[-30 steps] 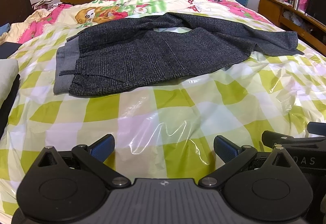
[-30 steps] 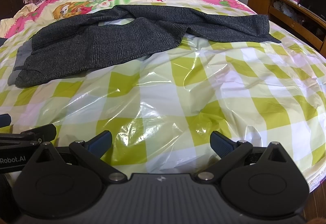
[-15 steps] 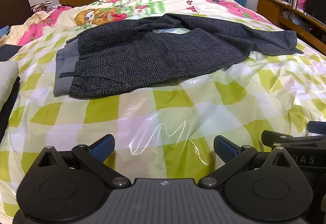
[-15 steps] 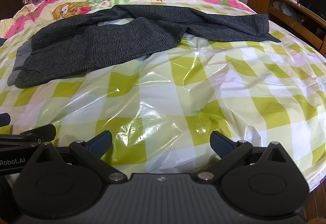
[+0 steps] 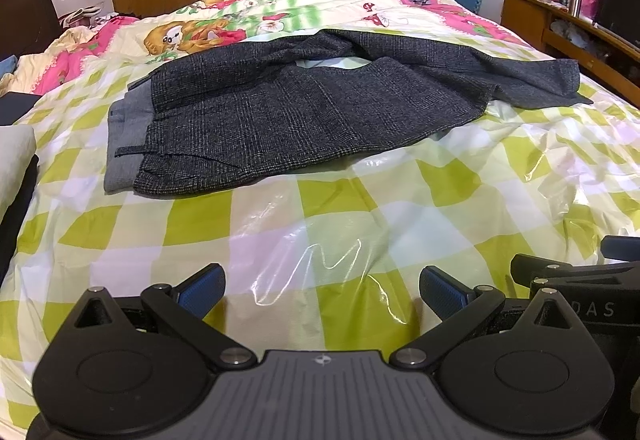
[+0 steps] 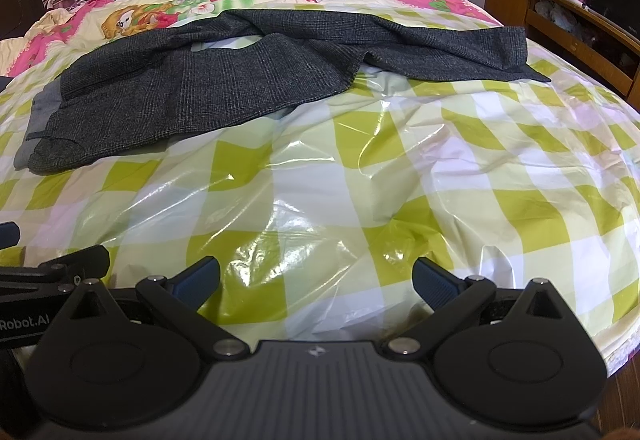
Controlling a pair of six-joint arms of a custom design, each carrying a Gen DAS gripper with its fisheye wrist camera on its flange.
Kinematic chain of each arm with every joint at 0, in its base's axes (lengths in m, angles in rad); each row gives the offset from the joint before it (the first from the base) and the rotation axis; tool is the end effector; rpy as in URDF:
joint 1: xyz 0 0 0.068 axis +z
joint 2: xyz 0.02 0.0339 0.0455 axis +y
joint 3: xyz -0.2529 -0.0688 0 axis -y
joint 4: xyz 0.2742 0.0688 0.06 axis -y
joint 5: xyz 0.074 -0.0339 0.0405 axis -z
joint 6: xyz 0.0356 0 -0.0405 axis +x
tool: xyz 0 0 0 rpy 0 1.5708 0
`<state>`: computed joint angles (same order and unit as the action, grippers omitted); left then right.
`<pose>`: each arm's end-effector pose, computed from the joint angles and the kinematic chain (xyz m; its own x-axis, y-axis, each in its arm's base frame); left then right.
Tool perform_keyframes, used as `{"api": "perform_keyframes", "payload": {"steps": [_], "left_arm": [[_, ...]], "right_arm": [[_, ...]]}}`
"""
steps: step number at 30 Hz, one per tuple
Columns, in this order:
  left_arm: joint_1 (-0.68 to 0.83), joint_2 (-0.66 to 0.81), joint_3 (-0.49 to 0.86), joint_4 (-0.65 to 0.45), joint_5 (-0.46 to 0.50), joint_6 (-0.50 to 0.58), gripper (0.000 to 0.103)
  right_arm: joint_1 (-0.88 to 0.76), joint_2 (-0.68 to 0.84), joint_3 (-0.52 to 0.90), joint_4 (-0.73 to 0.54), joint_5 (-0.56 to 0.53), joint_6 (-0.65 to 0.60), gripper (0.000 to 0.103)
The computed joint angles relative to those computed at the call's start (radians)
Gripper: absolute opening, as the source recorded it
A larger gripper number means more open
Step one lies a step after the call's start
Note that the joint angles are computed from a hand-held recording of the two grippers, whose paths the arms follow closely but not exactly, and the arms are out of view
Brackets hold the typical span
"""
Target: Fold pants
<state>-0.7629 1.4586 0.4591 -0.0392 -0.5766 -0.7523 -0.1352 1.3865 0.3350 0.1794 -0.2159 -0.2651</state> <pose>0.1891 -0.1540 0.0771 -0.7140 -0.1099 -0.6914 -0.1487 0.9889 -0.0037 0.2307 -0.0237 0.0706 -0.7309 -0.1589 -0.6637 -0.2035 0.9790 -0.0102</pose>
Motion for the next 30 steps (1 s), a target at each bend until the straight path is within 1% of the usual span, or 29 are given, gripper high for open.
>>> {"api": "perform_keyframes", "payload": {"steps": [30], "left_arm": [[-0.002,0.007,-0.001,0.013,0.001,0.011,0.103]], "right_arm": [[0.017,0.022,0.024,-0.013,0.013,0.016,0.102]]}}
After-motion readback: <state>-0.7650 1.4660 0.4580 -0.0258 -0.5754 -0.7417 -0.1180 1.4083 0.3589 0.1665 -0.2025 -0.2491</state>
